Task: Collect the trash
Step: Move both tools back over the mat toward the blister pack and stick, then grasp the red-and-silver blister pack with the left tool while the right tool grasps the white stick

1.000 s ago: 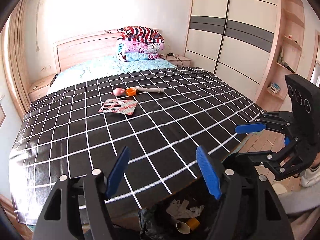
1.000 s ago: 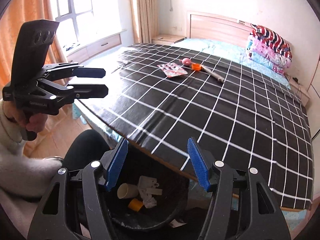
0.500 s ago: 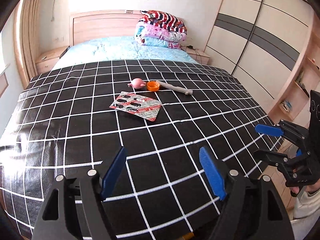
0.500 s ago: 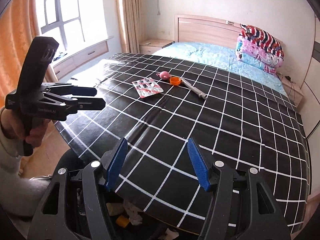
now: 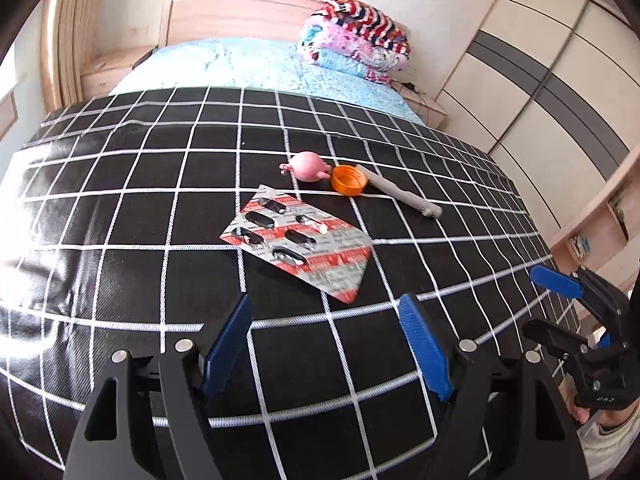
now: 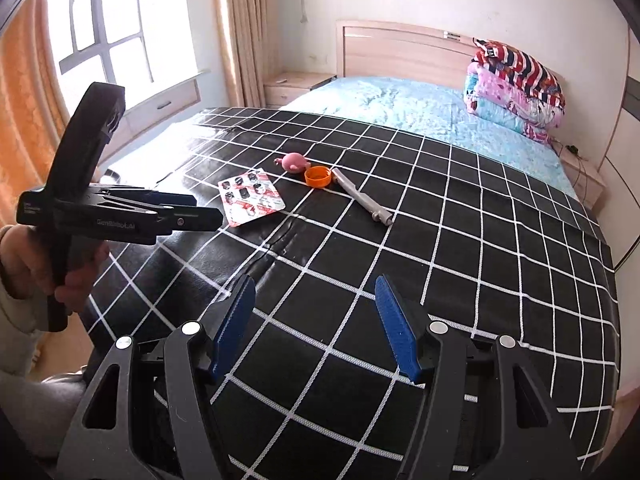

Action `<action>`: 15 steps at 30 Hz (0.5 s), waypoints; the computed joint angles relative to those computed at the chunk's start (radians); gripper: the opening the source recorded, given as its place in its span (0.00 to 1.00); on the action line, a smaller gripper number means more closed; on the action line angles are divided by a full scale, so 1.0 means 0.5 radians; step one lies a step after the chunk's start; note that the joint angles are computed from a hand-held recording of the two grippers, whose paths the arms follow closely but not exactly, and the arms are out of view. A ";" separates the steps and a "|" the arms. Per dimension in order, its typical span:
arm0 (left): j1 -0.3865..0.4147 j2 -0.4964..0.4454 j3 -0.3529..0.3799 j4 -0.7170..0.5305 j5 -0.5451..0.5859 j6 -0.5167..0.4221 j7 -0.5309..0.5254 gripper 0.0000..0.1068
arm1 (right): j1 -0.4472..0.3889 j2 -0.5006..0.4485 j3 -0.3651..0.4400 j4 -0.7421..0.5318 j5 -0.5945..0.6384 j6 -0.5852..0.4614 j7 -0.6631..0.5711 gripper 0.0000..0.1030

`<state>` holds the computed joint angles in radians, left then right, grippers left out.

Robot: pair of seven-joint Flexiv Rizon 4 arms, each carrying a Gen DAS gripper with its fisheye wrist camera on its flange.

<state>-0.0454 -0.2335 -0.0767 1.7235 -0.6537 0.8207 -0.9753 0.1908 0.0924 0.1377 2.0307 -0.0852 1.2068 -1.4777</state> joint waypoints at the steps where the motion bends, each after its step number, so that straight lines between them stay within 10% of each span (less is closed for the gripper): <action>1: -0.001 -0.022 0.005 -0.024 0.015 0.006 -0.039 0.68 | 0.005 -0.023 -0.011 -0.028 0.017 -0.018 -0.013 0.60; 15: -0.036 -0.311 0.016 -0.475 0.423 -0.115 -0.442 0.68 | -0.051 -0.298 -0.035 -0.337 0.122 -0.162 -0.093 0.60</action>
